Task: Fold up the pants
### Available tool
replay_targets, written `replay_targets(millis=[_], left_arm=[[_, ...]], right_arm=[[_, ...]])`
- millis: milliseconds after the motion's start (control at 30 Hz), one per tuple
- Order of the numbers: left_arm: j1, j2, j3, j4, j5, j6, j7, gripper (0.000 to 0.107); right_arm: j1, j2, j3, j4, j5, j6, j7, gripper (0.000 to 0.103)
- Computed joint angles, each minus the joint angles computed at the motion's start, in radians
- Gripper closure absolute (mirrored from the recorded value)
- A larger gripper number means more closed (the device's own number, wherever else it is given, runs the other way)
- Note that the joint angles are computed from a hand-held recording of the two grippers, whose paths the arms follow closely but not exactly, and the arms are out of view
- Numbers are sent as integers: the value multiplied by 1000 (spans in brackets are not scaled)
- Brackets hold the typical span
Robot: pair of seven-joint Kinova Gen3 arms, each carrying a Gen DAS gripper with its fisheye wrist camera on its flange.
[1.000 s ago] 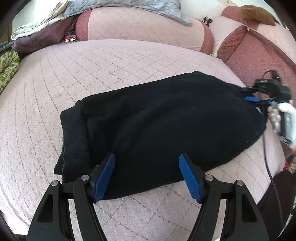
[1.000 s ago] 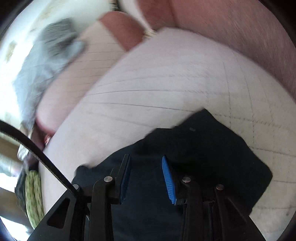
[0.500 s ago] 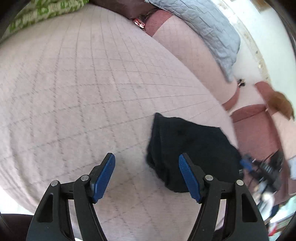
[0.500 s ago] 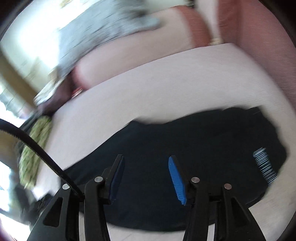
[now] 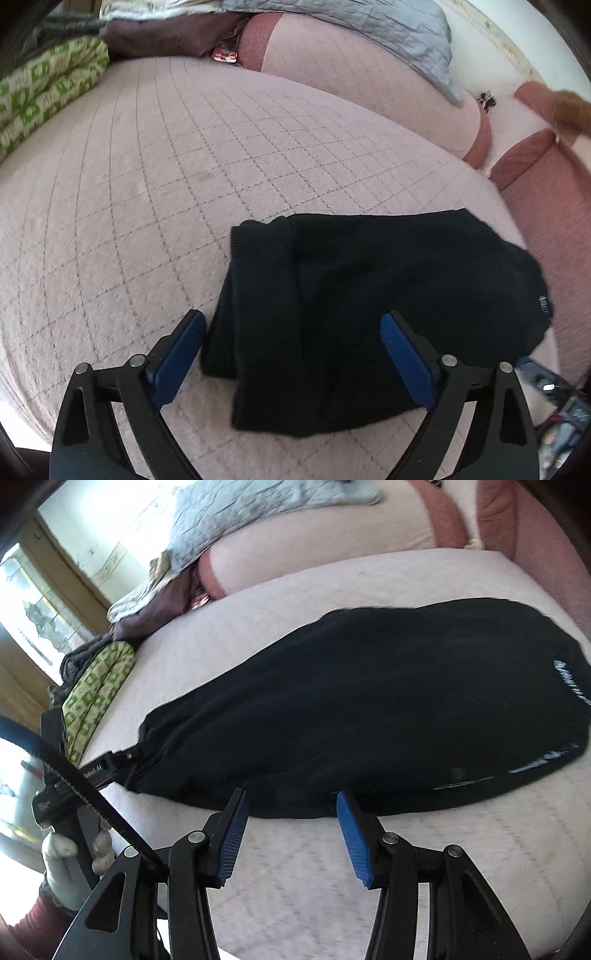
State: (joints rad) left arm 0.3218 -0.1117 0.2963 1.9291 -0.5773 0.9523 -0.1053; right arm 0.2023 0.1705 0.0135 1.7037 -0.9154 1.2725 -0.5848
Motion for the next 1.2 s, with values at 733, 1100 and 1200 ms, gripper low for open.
replay_targets(millis=[733, 1100, 1200], left_arm=[[-121, -202, 58, 185, 87, -238, 67, 36], [-156, -334, -72, 319, 329, -458, -59, 38], [-166, -342, -95, 333, 385, -481, -94, 39]], right_arm=[[-519, 79, 259, -284, -35, 294, -104, 42], [-1029, 271, 300, -743, 382, 321, -460, 41], [-1168, 328, 390, -836, 504, 381, -447, 39]])
